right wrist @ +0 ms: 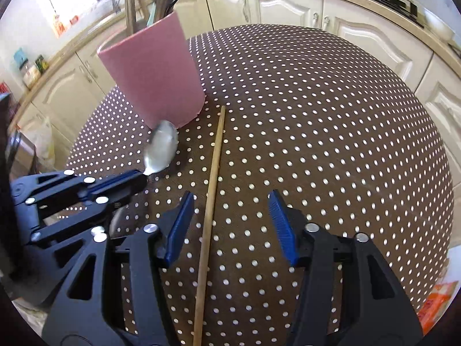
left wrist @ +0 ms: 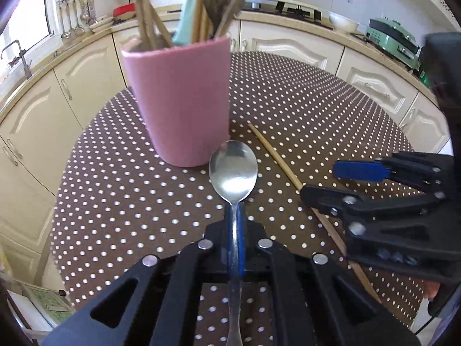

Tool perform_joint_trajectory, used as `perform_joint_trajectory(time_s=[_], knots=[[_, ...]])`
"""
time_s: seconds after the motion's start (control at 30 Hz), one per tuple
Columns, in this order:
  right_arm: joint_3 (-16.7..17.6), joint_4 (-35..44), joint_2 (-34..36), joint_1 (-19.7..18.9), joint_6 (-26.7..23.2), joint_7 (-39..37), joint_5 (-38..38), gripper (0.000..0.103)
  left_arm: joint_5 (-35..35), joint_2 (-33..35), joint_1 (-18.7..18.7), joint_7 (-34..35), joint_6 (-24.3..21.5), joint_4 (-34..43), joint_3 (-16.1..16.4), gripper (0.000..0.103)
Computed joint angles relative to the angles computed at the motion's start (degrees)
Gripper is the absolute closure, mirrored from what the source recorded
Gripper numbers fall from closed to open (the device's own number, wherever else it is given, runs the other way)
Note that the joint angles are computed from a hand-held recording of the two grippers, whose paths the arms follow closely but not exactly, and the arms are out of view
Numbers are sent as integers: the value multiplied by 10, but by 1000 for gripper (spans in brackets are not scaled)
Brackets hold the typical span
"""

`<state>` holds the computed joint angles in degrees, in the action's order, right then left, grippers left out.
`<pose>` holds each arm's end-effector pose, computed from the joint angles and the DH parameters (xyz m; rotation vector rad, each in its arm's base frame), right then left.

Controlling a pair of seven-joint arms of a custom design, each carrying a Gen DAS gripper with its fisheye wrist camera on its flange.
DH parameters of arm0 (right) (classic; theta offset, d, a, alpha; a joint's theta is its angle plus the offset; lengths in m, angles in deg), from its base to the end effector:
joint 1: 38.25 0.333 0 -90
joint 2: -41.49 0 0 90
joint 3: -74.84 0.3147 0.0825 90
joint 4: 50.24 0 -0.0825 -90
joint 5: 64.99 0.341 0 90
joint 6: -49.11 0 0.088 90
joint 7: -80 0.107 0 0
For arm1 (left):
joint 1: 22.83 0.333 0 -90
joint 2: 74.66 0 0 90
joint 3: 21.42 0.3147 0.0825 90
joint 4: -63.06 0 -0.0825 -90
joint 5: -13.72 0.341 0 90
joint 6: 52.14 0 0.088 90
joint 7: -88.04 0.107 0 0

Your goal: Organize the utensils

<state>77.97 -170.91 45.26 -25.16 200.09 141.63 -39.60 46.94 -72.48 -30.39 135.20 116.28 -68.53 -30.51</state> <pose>0.5371 0.1445 0.4584 -2.2050 1.4020 -0.2172 0.4917 -0.1834 0.4229 -1.7975 1.9373 -0.6703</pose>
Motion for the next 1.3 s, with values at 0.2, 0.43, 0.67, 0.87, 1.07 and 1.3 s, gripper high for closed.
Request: perform_joint_trajectory(time_s=[0.2,0.43,0.67,0.87,1.07,1.3], knots=[[-2,48,31,16,-44,59,-98,83,-10,-31,11,13,24,-30,3,100],[2,51,36,12,-48,44,-89,97,-43,-62,25,51,79,-70,4,100],[7,-3,-10,-5,-16,-50,55,97,-149,-91,5,166,130,-106,23,100],[-2,-43,-57,0,21,-128,164,97,-163,-109,18,174,155,-119,12,100],[-18,-74,-97,18,66,-221,292,97,-116,-139,145,125,205,-133,-102,100],[-32,-88,-139,35,73,-308,404,97,-137,-166,172,135,241,-144,-135,100]])
